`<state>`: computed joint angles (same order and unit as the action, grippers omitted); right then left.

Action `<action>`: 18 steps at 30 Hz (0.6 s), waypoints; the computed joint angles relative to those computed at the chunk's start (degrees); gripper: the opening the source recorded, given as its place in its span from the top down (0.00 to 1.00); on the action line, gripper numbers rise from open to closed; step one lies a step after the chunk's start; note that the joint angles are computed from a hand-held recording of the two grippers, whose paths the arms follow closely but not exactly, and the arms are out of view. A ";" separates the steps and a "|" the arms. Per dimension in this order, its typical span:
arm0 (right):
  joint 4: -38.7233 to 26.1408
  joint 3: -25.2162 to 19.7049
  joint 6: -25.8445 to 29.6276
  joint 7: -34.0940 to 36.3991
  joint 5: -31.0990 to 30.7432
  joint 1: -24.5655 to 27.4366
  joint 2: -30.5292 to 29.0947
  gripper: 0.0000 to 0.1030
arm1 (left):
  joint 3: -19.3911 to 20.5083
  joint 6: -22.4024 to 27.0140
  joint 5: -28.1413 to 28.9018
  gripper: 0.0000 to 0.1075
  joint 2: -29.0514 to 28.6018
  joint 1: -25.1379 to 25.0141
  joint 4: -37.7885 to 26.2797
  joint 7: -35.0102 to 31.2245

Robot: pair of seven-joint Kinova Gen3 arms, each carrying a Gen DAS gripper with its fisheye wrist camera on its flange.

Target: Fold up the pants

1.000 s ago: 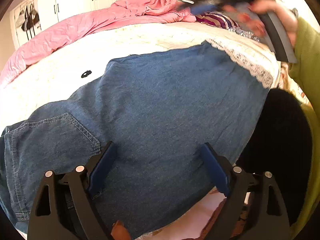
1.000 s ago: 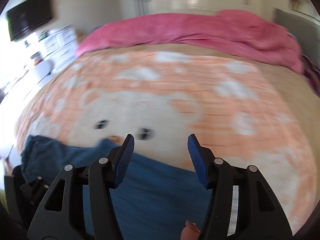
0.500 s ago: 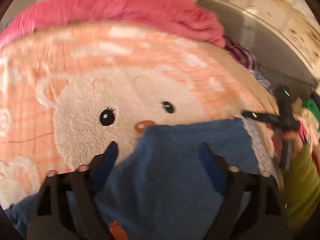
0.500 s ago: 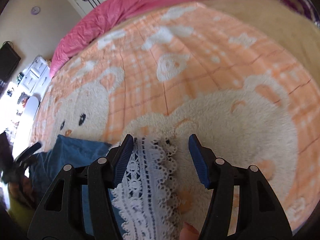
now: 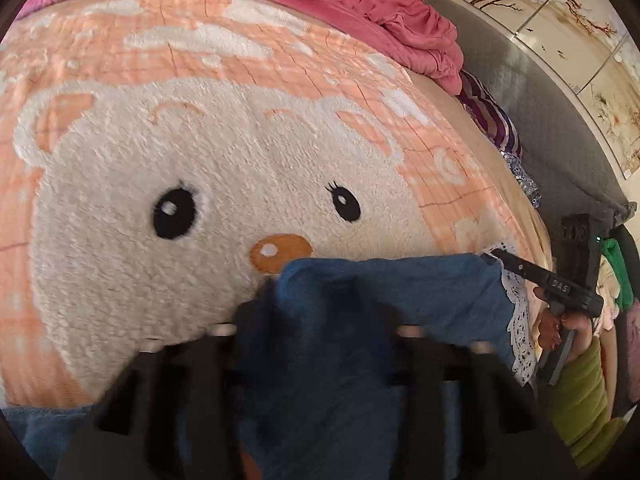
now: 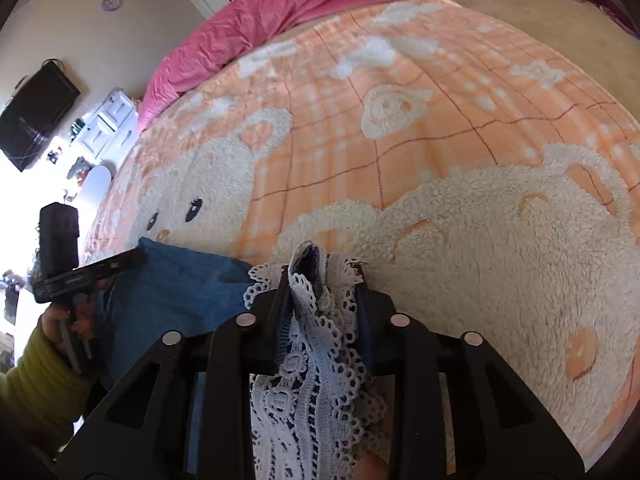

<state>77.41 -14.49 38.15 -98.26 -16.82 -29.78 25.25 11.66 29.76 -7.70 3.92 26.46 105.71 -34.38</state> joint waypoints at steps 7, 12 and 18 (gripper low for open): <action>4.46 0.14 -8.13 0.64 0.78 -0.47 -5.25 0.88 | 0.00 -4.44 -12.61 0.90 -2.72 2.44 2.86 13.95; -4.71 4.23 -2.15 -2.44 8.59 -4.52 -2.61 0.88 | 1.76 1.49 -21.39 0.92 -0.35 3.46 -2.14 19.74; -14.50 7.99 10.13 -7.67 16.20 -8.63 6.53 0.82 | -0.59 9.84 -29.96 0.92 4.28 9.02 -5.51 27.29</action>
